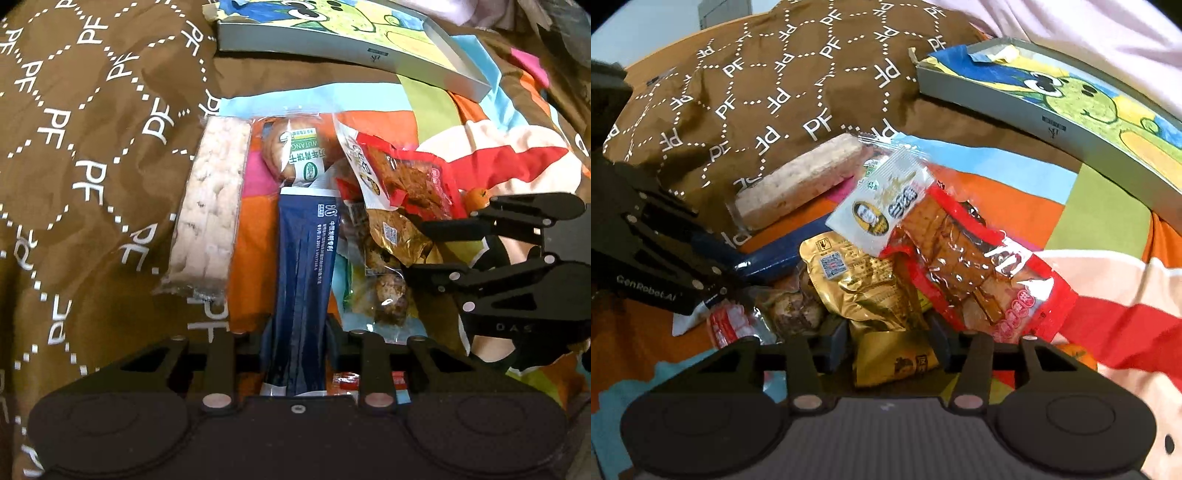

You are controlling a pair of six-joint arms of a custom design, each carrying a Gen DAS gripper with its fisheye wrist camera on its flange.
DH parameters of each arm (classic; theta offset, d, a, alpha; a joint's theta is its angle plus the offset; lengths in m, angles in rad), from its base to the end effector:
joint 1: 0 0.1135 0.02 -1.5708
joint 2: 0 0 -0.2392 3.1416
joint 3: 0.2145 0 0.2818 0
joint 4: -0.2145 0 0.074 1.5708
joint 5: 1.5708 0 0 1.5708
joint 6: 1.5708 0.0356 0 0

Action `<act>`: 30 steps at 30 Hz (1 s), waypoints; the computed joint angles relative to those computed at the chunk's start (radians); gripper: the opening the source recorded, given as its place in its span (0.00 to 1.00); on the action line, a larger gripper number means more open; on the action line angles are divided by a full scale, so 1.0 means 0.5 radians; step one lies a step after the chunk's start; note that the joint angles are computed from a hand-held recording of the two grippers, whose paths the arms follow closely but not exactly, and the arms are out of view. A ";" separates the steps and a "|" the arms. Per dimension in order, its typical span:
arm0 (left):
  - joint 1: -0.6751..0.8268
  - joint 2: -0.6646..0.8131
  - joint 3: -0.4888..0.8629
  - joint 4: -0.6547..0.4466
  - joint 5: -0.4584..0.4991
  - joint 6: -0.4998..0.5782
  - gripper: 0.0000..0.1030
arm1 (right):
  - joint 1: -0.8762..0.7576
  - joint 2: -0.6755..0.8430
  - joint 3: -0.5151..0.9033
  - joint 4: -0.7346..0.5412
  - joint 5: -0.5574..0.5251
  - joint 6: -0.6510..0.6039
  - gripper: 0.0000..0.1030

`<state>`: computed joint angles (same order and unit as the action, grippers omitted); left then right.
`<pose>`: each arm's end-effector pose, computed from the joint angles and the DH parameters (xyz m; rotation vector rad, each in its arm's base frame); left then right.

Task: Organize snacks
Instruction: 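Close left gripper on the blue packet while right gripper closes on the gold foil packet, then lift the blue packet with left tool while right tool carries gold packet toward tray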

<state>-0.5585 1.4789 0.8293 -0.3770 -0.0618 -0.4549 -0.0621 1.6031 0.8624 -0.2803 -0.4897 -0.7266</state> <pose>0.2643 -0.1626 0.1392 0.1132 2.6198 -0.2842 0.3269 -0.0036 0.1212 -0.9580 2.2495 0.2983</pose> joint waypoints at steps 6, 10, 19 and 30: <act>-0.057 -0.169 -0.072 -0.097 -0.015 -0.189 0.29 | 0.011 -0.207 -0.148 -0.066 0.002 0.001 0.45; -0.098 -0.263 -0.101 -0.140 -0.080 -0.298 0.29 | 0.019 -0.318 -0.231 -0.032 0.005 -0.024 0.45; -0.043 -0.126 -0.044 -0.135 -0.033 -0.403 0.28 | -0.006 -0.004 -0.041 -0.003 -0.059 -0.049 0.56; -0.146 -0.292 -0.114 -0.232 -0.177 -0.590 0.28 | 0.045 -0.427 -0.269 -0.156 0.024 -0.113 0.36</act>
<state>-0.6316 1.3329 0.7723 -0.4928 -0.1505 -0.7500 -0.0395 1.3896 0.7276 -0.3581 -0.4775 -0.7833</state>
